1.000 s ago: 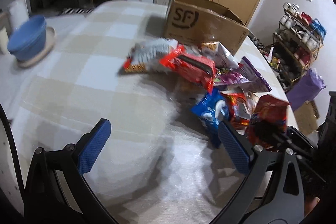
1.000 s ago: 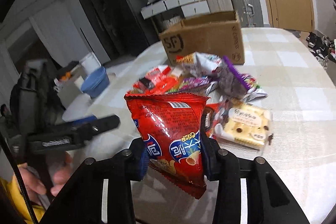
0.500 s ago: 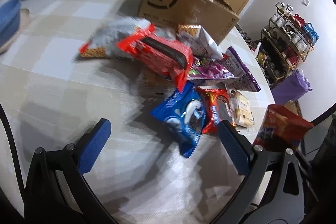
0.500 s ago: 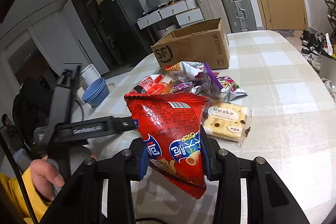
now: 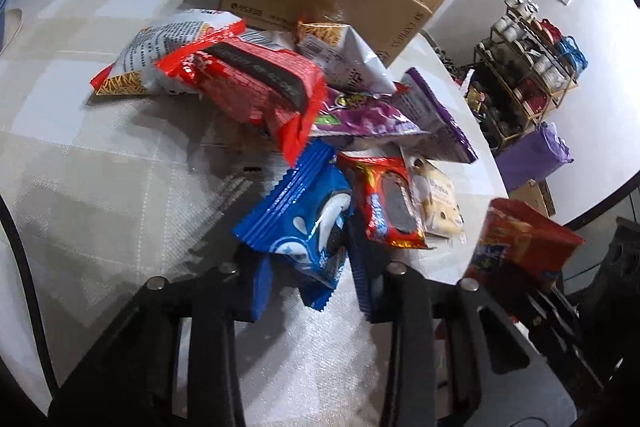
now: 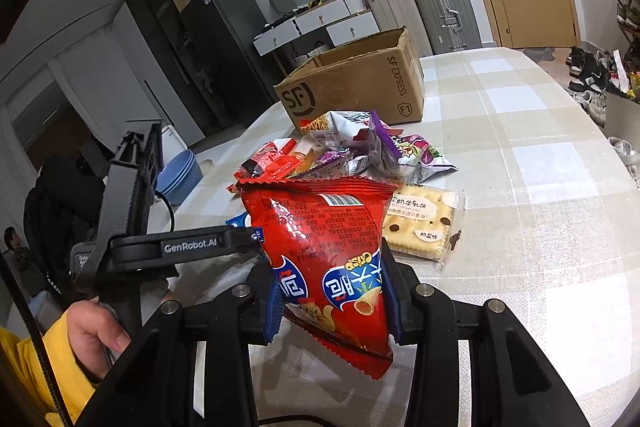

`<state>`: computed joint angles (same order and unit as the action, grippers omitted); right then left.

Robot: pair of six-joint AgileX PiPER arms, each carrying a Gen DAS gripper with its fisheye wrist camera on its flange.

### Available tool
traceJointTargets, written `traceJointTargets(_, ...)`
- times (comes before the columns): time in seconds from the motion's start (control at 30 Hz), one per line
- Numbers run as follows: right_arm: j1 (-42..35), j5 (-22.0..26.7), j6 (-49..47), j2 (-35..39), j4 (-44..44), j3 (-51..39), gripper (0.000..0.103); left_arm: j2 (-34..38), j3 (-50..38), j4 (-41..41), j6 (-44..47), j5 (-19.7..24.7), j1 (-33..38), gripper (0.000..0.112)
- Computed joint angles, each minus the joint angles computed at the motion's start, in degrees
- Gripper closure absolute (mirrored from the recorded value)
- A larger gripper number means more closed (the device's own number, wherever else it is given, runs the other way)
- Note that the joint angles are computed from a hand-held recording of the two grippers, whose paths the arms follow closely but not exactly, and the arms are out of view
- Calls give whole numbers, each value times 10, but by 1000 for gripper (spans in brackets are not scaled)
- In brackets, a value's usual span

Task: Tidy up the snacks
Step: 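Carry the red chip bag and blue Oreo pack into the cardboard box with both tools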

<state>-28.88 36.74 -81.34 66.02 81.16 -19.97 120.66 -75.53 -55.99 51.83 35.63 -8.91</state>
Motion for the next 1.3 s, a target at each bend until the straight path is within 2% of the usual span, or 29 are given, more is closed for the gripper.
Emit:
traceJointTargets(0.17, 10, -10, 19, -9, -9, -1, 63, -6, 14, -37, 52, 20, 2, 91)
traceJointTargets(0.6, 75, -46, 121, -63, -64, -10, 63, -99, 106, -93, 158, -8, 18, 91)
traceJointTargets(0.83, 129, -79, 191, -83, -105, -26, 63, -166, 166, -117, 229, 24, 77, 91)
traceJointTargets(1.07, 151, -78, 207, -87, -106, -54, 63, -237, 201, -114, 254, 37, 118, 91)
traceJointTargets(1.3, 167, -87, 257, -103, -142, -59, 63, -298, 227, -117, 283, 72, 163, 91)
